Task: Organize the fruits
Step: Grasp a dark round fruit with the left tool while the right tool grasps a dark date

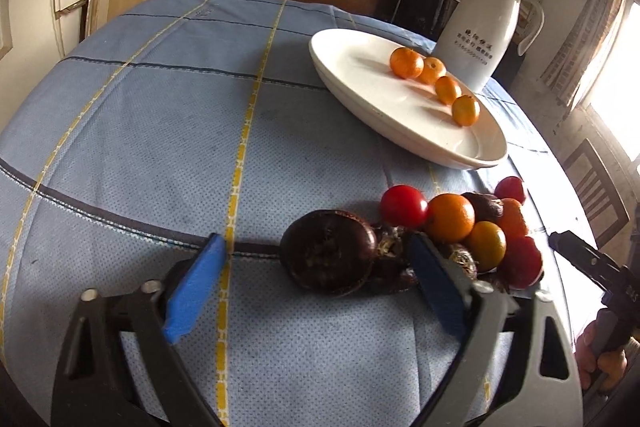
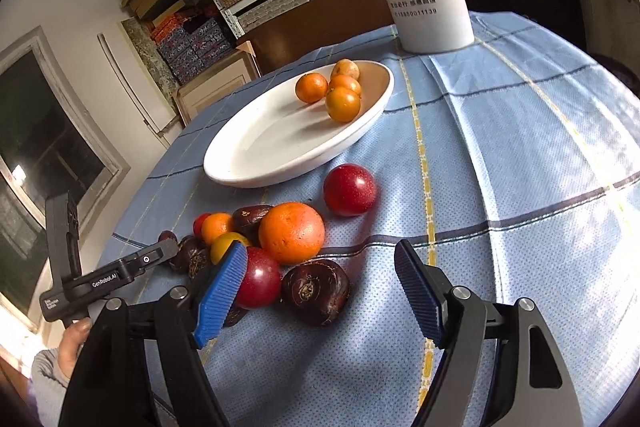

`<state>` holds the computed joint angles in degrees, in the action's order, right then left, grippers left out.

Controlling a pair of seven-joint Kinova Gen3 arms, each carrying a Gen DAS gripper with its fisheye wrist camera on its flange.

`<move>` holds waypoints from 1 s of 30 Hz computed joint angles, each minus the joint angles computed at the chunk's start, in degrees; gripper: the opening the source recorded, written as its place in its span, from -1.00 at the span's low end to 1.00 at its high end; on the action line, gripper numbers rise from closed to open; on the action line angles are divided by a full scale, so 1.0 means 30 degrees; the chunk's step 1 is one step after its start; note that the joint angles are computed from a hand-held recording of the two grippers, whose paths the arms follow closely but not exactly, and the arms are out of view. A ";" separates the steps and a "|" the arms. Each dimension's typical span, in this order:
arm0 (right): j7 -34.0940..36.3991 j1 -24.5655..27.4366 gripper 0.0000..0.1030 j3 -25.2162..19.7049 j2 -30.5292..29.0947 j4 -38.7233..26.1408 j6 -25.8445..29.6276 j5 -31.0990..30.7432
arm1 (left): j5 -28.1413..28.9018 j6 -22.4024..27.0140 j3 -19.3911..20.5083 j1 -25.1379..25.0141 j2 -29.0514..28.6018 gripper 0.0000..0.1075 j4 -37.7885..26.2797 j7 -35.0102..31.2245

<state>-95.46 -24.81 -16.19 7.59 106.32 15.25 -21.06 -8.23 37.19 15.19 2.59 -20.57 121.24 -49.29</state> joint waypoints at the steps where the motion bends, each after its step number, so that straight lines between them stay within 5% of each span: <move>1: 0.0314 0.0242 0.49 -0.0180 0.0102 -0.0106 0.0201 -0.0363 | 0.0150 -0.0182 -0.0219 0.0242 -0.0021 0.32 0.0061 -0.0277; 4: -0.0054 0.1264 0.48 -0.1334 0.0197 -0.0177 0.0432 0.0277 | 0.0464 -0.0505 -0.0540 0.0586 -0.0065 0.04 0.0155 -0.0895; 8: -0.0529 0.2311 0.48 -0.2742 0.0151 -0.0295 0.1229 0.1454 | 0.0399 -0.0477 -0.0169 0.0277 -0.0133 -0.05 0.0139 -0.0724; 10: -0.1527 0.1322 0.48 -0.1940 0.0148 -0.0542 0.1716 0.2616 | 0.0444 -0.0501 -0.0168 0.0205 -0.0199 -0.10 0.0188 -0.0674; 15: -0.4064 -0.2184 -0.03 0.0535 0.0788 -0.2197 0.4286 0.6500 | 0.0504 -0.0510 -0.0171 0.0160 -0.0211 -0.10 0.0209 -0.0747; 18: -0.4272 -0.3747 -0.06 0.1619 0.0786 -0.2512 0.4877 0.7770 | 0.0539 -0.0502 -0.0147 0.0138 -0.0231 -0.10 0.0206 -0.0750; 20: -0.3593 -0.3019 -0.24 0.1114 0.0680 -0.2304 0.4597 0.7064 | 0.0536 -0.0499 -0.0125 0.0128 -0.0238 -0.11 0.0201 -0.0757; 24: -0.1030 0.0440 -0.26 -0.1632 0.0687 -0.1738 0.3579 0.4003 | 0.0495 -0.0621 -0.0056 0.0226 -0.0275 -0.16 0.0222 -0.0976; 30: 0.3248 0.3131 -0.33 -0.3482 0.0173 -0.0588 0.2171 -0.0653 | 0.0032 -0.1102 0.0614 -0.0359 -0.1109 -0.16 0.0523 -0.0561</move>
<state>-85.72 -15.42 -26.63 8.11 104.55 21.77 -23.01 -8.13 33.88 17.03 1.52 -23.89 122.81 -50.97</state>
